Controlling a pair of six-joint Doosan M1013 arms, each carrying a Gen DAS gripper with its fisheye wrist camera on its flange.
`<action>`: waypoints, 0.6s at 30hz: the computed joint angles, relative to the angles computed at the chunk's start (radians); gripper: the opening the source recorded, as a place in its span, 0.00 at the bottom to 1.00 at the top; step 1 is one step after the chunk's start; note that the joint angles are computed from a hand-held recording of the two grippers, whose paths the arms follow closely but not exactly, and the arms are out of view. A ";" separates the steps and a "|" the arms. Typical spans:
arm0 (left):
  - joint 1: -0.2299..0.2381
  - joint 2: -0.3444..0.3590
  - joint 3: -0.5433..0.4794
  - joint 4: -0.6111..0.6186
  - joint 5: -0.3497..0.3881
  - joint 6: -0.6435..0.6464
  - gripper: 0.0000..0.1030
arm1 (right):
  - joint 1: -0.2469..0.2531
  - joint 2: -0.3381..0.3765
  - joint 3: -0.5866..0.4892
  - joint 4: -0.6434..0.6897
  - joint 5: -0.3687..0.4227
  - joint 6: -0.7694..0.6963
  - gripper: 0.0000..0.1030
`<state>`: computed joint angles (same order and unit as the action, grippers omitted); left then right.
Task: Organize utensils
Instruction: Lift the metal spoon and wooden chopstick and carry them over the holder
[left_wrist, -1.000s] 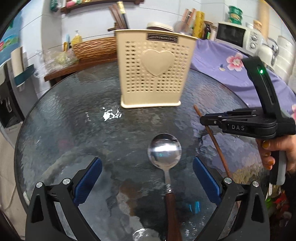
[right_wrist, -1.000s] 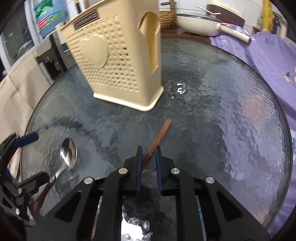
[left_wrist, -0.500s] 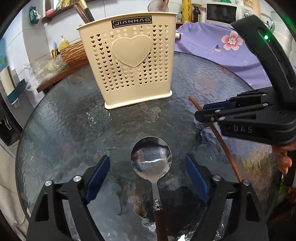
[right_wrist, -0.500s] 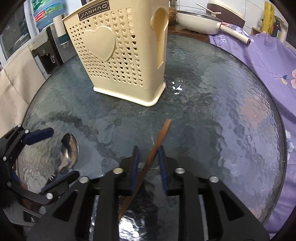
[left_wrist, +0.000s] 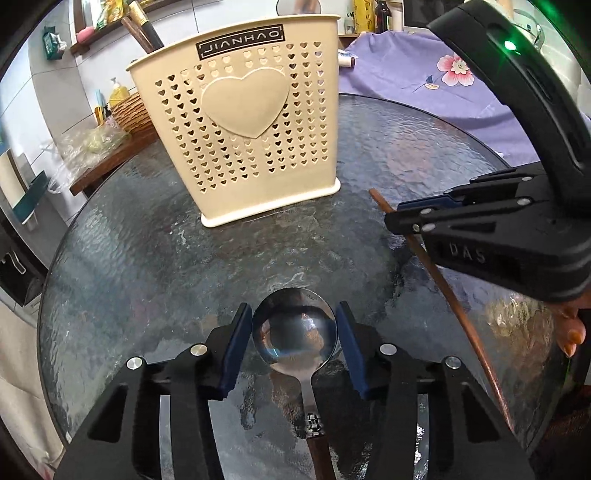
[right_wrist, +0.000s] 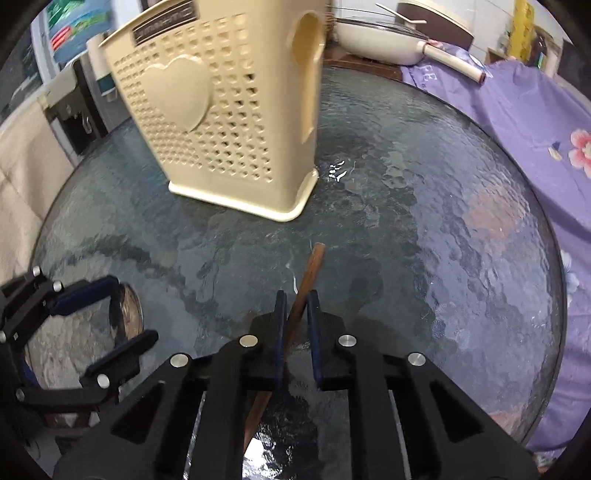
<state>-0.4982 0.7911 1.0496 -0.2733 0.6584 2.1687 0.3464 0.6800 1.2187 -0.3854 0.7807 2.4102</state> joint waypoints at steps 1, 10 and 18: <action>0.000 0.000 0.001 -0.005 -0.001 0.002 0.45 | -0.003 -0.002 0.003 0.005 -0.009 0.009 0.10; 0.010 -0.004 -0.006 -0.085 -0.012 0.036 0.44 | -0.027 -0.023 0.041 0.052 -0.106 0.053 0.07; 0.028 -0.018 -0.011 -0.229 -0.008 0.104 0.44 | -0.028 -0.068 0.091 0.019 -0.225 0.093 0.07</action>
<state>-0.4704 0.7732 1.0390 -0.5019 0.6499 2.2727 0.3185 0.6122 1.3095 -0.3668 0.5561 2.5031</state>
